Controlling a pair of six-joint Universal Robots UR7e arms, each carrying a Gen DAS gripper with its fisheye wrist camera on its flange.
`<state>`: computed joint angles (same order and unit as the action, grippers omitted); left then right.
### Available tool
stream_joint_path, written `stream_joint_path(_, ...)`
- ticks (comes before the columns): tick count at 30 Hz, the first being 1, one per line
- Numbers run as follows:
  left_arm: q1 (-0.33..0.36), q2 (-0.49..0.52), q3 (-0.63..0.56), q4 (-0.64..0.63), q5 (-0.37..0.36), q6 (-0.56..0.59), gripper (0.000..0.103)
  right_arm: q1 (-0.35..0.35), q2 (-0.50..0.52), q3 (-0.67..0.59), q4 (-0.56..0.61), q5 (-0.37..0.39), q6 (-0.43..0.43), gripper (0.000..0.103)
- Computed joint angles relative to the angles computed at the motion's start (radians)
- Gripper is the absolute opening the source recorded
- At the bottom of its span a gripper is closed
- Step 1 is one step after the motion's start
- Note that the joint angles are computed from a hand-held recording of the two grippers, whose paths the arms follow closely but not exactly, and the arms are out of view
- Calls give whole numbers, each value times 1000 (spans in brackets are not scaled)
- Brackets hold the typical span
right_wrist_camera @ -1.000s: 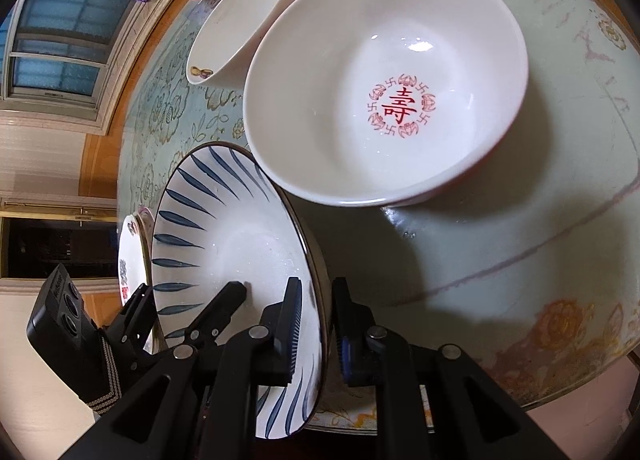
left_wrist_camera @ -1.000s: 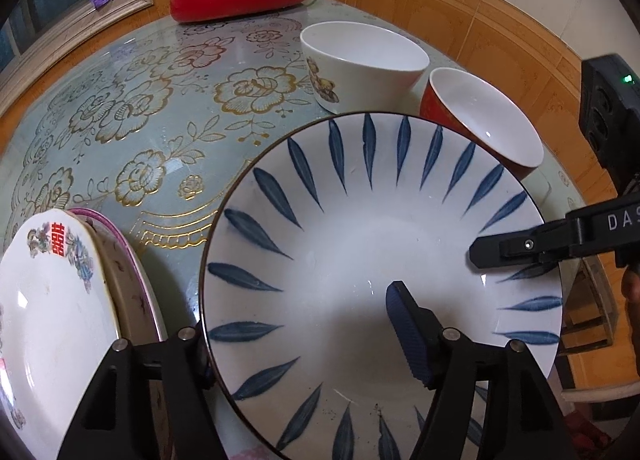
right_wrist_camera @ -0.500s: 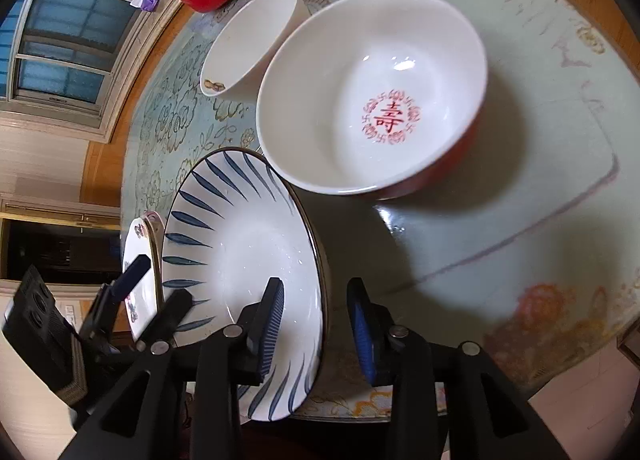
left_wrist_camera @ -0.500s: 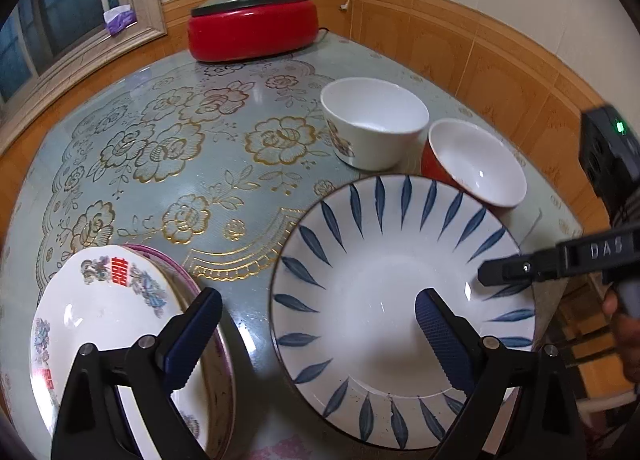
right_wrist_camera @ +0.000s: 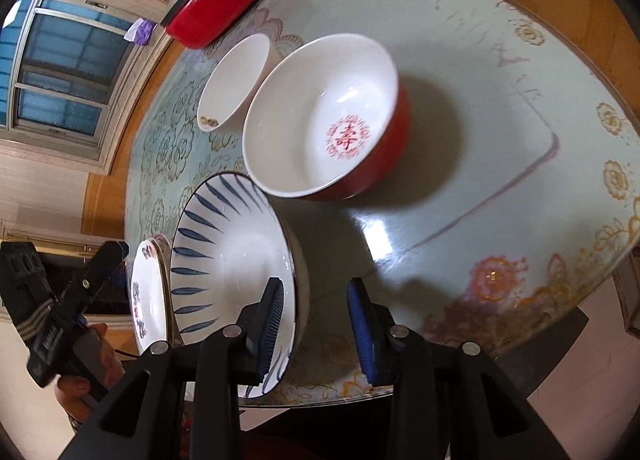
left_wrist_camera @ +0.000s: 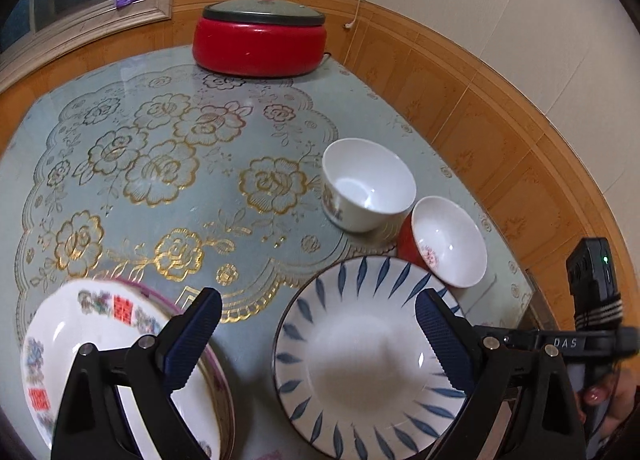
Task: Organize plates and bowls
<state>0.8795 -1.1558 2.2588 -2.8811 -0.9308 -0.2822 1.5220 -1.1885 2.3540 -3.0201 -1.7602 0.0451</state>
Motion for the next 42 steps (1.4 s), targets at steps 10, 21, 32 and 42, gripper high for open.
stream_joint_path(10, 2, 146, -195, 154, -77, 62, 98, 15, -12, -21, -81, -78, -27, 34)
stream_joint_path(21, 12, 329, -382, 273, -66, 94, 77, 9, 58, -130, -83, -141, -19, 34)
stream_joint_path(32, 27, 405, -463, 361, -51, 83, 71, 17, 125, -223, 5, -207, -66, 29)
stream_joint_path(42, 32, 470, -531, 420, -74, 98, 47, -2, 122, -234, 17, -203, -123, 14)
